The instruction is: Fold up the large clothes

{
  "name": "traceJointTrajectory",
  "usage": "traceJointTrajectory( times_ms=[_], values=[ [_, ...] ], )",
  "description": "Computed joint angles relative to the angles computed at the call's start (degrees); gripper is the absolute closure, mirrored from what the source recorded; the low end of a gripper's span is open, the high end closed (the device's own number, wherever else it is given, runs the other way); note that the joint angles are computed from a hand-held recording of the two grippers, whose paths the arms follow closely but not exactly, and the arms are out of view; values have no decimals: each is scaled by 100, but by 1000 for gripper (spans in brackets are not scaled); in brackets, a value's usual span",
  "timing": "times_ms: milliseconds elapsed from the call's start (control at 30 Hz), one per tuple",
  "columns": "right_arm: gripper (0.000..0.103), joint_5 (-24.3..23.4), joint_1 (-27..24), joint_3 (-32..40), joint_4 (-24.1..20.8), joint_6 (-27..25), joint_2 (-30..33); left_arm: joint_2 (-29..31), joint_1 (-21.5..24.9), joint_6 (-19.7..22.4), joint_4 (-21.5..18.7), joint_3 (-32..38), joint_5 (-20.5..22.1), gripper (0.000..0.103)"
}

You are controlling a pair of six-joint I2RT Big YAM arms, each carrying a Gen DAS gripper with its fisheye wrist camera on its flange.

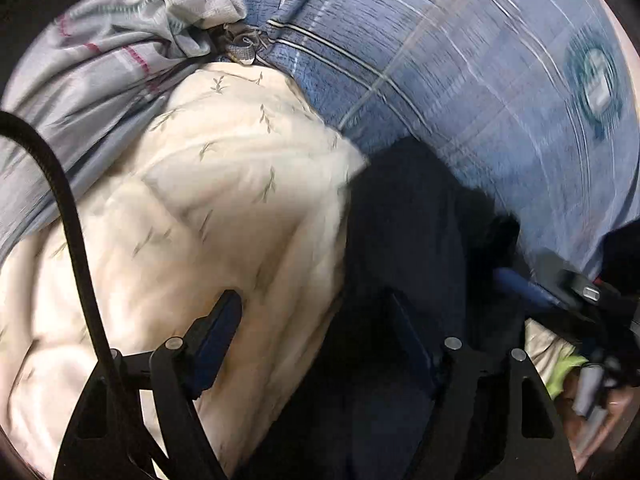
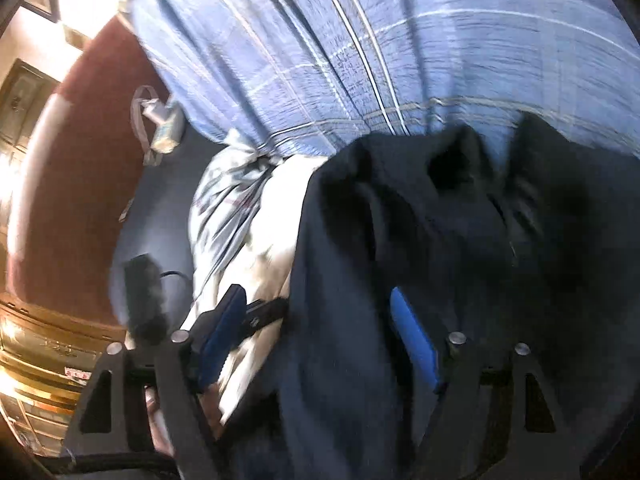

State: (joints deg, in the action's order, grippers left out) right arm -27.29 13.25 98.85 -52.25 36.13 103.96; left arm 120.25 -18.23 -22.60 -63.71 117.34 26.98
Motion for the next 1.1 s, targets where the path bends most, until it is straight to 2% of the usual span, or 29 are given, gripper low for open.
traceJointTrajectory(
  times_ms=[67, 133, 200, 233, 267, 333, 367, 467, 500, 533, 567, 633, 767, 800, 833, 867, 967, 1000, 1033, 1067, 1100],
  values=[
    [35, -126, -40, 615, -195, 61, 581, 431, 97, -366, -301, 539, 393, 41],
    [42, -266, -35, 1073, -403, 140, 1050, 686, 115, -415, -486, 865, 538, 46],
    [57, -449, -22, 1340, -571, 226, 1397, 831, 88, -409, -533, 1093, 484, 50],
    [67, -596, -7, 1201, -344, 327, 1387, 901, 60, -357, -568, 1222, 421, 50],
    [77, -648, 8, 1170, -270, 312, 1397, 1001, 25, -293, -618, 1402, 368, 57],
    [96, -442, 32, 1191, -372, 242, 1372, 1212, -12, -222, -809, 1780, 351, 68],
    [98, -505, 9, 1106, -196, 309, 1294, 1260, -16, -277, -765, 1832, 413, 69],
    [101, -467, -56, 1005, -63, 142, 1014, 1311, -4, -401, -753, 1895, 789, 66],
    [101, -368, -70, 1096, -153, 99, 1037, 1322, -3, -368, -779, 1939, 877, 65],
    [101, -241, -87, 1178, -289, 50, 1043, 1336, -4, -332, -825, 2002, 924, 60],
    [102, -127, -124, 1170, -321, 39, 1002, 1247, -2, -358, -759, 1885, 951, 52],
    [102, 140, -177, 1171, -431, 55, 987, 1187, -24, -405, -658, 1808, 961, 44],
    [102, 411, -280, 1108, -688, 9, 1078, 1272, -123, -237, -835, 1952, 934, 44],
    [102, 381, -309, 996, -572, 71, 1030, 1321, -201, -277, -771, 2001, 858, 44],
    [102, 262, -338, 861, -382, 160, 972, 1325, -262, -262, -745, 2016, 693, 47],
    [102, 281, -347, 841, -388, 111, 956, 1320, -298, -202, -795, 2019, 600, 54],
    [102, 378, -351, 811, -379, 45, 924, 1402, -366, -202, -776, 2083, 825, 65],
    [102, 571, -311, 983, -652, -68, 1020, 1419, -415, -152, -749, 2137, 762, 69],
    [102, 641, -298, 1042, -727, -121, 1060, 1385, -414, -82, -721, 2094, 713, 80],
    [102, 637, -290, 1026, -650, -71, 1050, 1356, -443, -17, -711, 2092, 526, 96],
    [102, 687, -292, 936, -510, -27, 985, 1333, -481, 39, -700, 2101, 340, 101]
  ],
)
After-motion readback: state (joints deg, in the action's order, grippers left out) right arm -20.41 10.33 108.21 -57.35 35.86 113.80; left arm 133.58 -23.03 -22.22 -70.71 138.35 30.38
